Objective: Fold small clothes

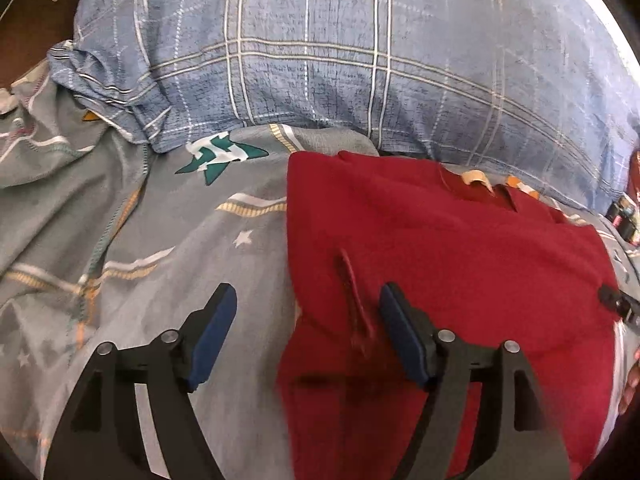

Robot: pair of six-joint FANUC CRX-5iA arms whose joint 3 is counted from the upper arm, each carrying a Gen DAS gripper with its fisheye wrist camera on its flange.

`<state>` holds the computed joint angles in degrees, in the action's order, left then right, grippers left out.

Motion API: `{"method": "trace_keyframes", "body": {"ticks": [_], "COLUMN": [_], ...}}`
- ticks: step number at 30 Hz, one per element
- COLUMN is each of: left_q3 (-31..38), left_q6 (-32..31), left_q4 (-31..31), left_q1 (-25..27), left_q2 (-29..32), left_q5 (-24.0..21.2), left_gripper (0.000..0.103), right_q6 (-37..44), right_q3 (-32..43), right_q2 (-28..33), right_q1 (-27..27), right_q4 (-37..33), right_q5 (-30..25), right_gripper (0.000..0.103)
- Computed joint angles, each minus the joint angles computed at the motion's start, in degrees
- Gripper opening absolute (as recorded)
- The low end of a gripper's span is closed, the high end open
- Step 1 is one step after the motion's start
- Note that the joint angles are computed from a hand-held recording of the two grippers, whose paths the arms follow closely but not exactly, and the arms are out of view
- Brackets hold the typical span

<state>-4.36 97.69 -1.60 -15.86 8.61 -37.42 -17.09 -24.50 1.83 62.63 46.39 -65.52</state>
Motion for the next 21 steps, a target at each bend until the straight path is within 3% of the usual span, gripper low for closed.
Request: {"method": "trace_keyframes", "body": {"ticks": [3, 5, 7, 10, 12, 14, 16, 17, 19, 20, 21], "left_q3": [-3.2, -5.8, -10.4, -13.7, -15.0, -16.6, -18.4, -19.0, -20.3, -20.9, -22.0], "left_q6": [-3.7, -5.9, -10.3, -10.1, -8.7, -8.5, -9.8, -10.6, -11.4, -11.9, -12.6], "left_q4": [3.1, 5.5, 11.2, 10.9, 8.4, 7.5, 8.8, 9.8, 11.2, 11.8, 12.8], "left_q1": [0.8, 1.5, 3.0, 3.0, 2.1, 1.5, 1.3, 1.5, 1.8, 2.1, 2.4], "left_q2": [-3.8, -6.4, -9.4, -12.4, -14.3, -16.3, -18.0, -18.6, -19.6, -20.1, -21.1], "left_q5": [-1.4, -2.3, -2.4, -3.5, -3.9, -3.5, -3.5, -3.7, -4.5, -4.7, -4.8], "left_gripper": [0.082, 0.082, 0.083, 0.083, 0.083, 0.083, 0.083, 0.083, 0.083, 0.083, 0.083], "right_q6": [-0.2, -1.7, -2.5, -1.4, 0.3, -1.7, -1.5, -1.3, -1.2, -2.1, -2.7], "right_q3": [0.2, -0.9, -1.1, -1.3, -1.2, -2.8, -3.6, -3.3, -3.2, -3.5, -2.9], "right_q2": [-1.4, -3.0, -3.8, -3.4, -2.8, -3.5, -3.7, -2.9, -2.9, -3.3, -2.9], "right_q1": [3.2, 5.9, 8.6, 10.5, 10.5, 11.1, 11.3, 11.7, 12.5, 13.1, 13.8], "right_q4": [0.6, 1.5, 0.1, -2.2, -4.4, -3.8, -3.8, -3.3, -2.5, -1.8, -1.8], "right_q5": [-3.0, -3.6, -5.4, -6.4, -5.3, -3.0, -0.7, -2.0, -3.9, -5.2, -8.6], "right_gripper": [0.06, 0.068, 0.068, 0.068, 0.058, 0.024, 0.014, 0.008, 0.007, 0.0, 0.0]}}
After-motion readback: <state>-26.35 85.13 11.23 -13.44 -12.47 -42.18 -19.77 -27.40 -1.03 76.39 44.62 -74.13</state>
